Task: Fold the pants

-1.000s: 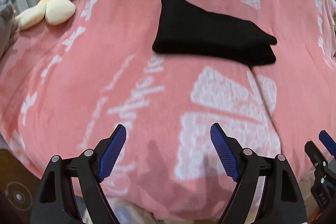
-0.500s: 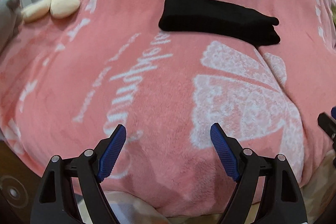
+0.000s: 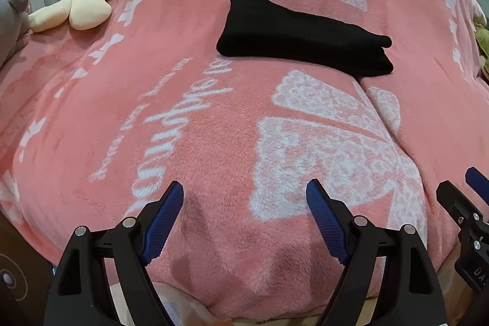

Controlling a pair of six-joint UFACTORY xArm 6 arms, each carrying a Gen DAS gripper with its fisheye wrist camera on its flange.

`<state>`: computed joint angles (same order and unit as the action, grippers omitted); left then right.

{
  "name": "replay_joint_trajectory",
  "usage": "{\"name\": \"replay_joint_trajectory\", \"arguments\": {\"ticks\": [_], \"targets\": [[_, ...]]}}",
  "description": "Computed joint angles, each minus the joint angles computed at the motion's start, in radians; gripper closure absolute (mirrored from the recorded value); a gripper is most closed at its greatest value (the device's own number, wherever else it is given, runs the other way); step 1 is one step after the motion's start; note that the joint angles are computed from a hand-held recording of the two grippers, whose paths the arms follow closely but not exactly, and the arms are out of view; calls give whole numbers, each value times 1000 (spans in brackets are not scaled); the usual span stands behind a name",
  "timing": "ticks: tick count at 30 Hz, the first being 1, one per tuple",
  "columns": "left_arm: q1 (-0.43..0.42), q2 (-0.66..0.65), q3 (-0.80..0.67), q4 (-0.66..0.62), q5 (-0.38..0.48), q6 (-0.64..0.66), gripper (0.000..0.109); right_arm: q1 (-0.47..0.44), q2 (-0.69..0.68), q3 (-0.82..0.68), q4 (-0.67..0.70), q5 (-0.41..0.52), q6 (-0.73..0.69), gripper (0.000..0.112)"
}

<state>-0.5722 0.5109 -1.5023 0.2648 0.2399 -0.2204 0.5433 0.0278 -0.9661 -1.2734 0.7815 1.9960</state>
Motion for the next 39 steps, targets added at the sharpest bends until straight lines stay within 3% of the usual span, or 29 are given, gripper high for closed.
{"name": "replay_joint_trajectory", "arguments": {"ticks": [18,30,34,39], "targets": [[-5,0,12,-48,-21,40,30,11,30,-25,1,3,6,39],[-13,7,20,-239,-59,161,24,14,33,-27,-4,6,19,39],[-9,4,29,-131,-75,76,22,13,31,-24,-6,6,20,37],[-6,13,8,-117,-38,42,22,32,43,-42,5,40,28,33]]}}
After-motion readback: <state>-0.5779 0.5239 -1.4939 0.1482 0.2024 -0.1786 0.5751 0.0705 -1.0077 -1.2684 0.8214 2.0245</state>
